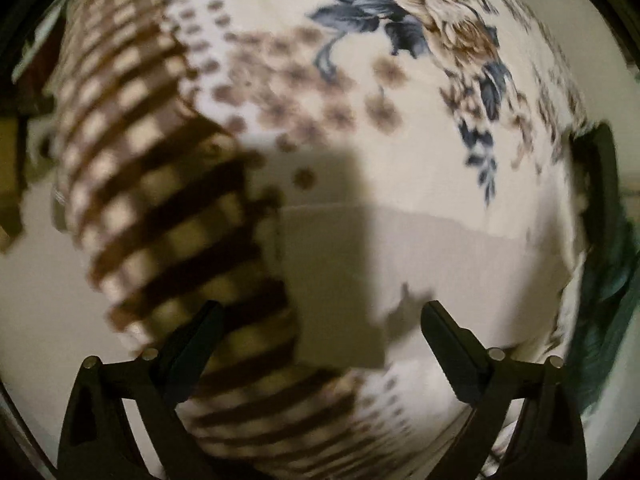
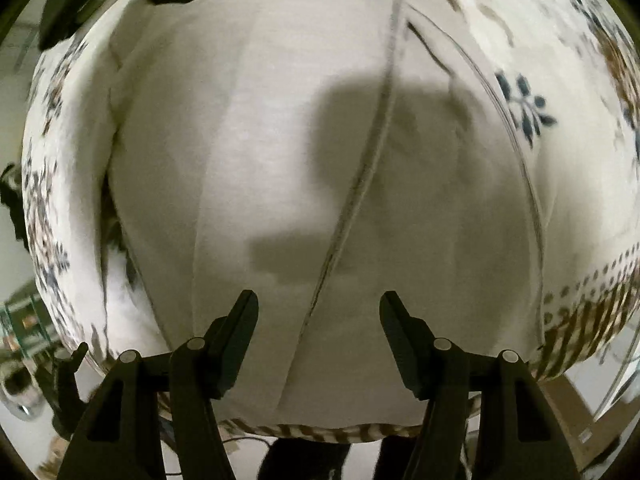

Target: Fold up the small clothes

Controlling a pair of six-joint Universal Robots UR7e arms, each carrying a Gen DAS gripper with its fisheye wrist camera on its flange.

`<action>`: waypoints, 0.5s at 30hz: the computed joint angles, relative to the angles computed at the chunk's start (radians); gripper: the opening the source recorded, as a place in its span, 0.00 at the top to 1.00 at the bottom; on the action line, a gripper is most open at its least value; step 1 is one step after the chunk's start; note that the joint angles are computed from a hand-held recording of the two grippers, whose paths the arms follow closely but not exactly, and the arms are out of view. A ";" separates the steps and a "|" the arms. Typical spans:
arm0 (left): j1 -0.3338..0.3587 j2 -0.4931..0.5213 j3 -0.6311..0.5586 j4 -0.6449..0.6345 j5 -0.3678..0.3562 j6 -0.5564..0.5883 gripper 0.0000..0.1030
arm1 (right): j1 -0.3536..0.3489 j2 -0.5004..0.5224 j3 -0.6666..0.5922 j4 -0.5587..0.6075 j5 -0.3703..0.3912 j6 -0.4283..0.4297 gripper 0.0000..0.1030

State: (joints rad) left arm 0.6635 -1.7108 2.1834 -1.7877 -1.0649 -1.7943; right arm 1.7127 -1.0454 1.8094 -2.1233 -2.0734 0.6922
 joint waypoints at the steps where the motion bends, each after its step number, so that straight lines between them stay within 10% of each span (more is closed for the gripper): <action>1: 0.008 0.005 0.005 -0.018 0.006 -0.005 0.18 | -0.006 -0.008 0.006 0.000 0.005 0.007 0.37; 3: 0.011 0.020 -0.012 0.017 0.024 -0.024 0.79 | 0.001 -0.012 0.014 0.003 0.009 0.022 0.37; 4: 0.005 0.019 -0.020 0.033 0.032 -0.030 0.92 | 0.001 -0.013 0.016 0.008 0.010 0.024 0.37; 11: -0.089 -0.083 -0.091 0.362 0.138 -0.134 0.93 | 0.027 0.003 0.006 0.015 0.017 -0.002 0.37; 15: -0.073 -0.191 0.010 0.217 0.066 -0.117 0.82 | 0.028 -0.006 0.003 0.039 -0.026 -0.006 0.37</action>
State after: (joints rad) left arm 0.5908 -1.9015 2.1936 -1.5703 -0.9986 -1.9117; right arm 1.7409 -1.0516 1.8123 -2.0847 -2.0991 0.6858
